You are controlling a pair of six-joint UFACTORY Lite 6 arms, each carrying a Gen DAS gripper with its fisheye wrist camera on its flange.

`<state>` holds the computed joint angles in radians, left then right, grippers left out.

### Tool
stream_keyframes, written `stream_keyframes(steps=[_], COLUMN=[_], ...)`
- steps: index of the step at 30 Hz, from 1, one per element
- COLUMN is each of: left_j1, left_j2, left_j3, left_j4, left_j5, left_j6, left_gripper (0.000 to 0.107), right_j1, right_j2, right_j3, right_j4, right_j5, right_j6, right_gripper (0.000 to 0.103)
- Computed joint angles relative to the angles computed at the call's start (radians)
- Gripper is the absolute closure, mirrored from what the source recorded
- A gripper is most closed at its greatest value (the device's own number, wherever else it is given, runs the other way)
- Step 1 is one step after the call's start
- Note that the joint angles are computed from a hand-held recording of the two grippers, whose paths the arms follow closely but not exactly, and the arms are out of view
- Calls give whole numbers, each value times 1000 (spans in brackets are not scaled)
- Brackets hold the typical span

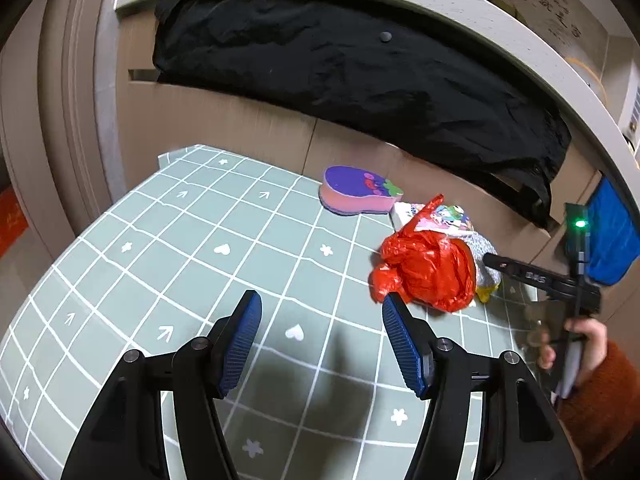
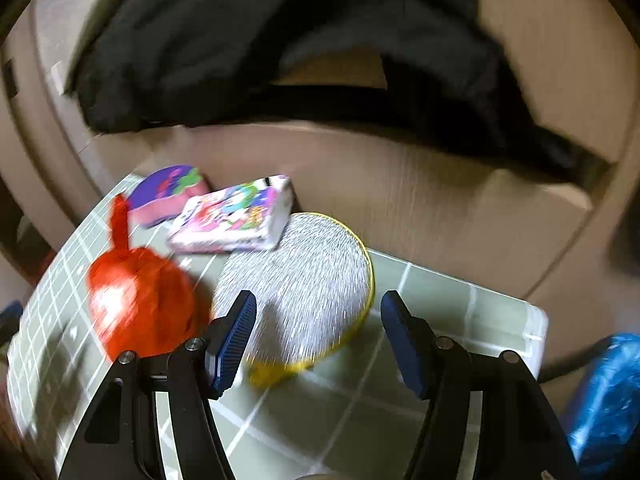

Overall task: Collect trash
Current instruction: 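Move both open tools back toward the red bag and sponge on the table, then grasp the grey round sponge with the right tool while the left tool approaches the red bag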

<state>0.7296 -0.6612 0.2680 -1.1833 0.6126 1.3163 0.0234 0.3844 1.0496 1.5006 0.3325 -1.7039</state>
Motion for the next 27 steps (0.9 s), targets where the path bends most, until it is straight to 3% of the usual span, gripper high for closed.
stream_keyframes(steps=[3,5,8,9,11,13,18,23,25,27], left_j1=[-50,-115,-202,-230,-269,-287,-322,-318,-324,-347], left_j2=[111,208,393,473,632,759,1104,1351,1380,1326], left_j3=[50,98,214,273,409,530,887,1175,1203,1134], left_j4=[-93,-197,-337,-380,-443,-480,-481,-207,-167,-197], left_j5=[-22,-47,-72,-75,-73,-69,-145,-110,-70,-86], left_j6=[91,184,327,363,393,391,240,-198,-250,-177], left_gripper=[44,44,44,44,44,44,44,45,45,48], right_j1=[18,27,44,44,44,-8,-144,-331,-404,-435], right_j2=[99,122,112,104,66,6,-265,-418,-450,-485], right_j3=[88,97,79,71,40,4,-185,-244,-255,-276], right_j4=[-31,18,70,71,28,-83,-152,-273,-308,-319], right_j5=[-22,-24,-29,-31,-27,65,174,344,397,401], right_j6=[66,9,-88,-104,-77,11,1,30,29,9], right_gripper=[40,36,39,49,79,86,90,90,90,90])
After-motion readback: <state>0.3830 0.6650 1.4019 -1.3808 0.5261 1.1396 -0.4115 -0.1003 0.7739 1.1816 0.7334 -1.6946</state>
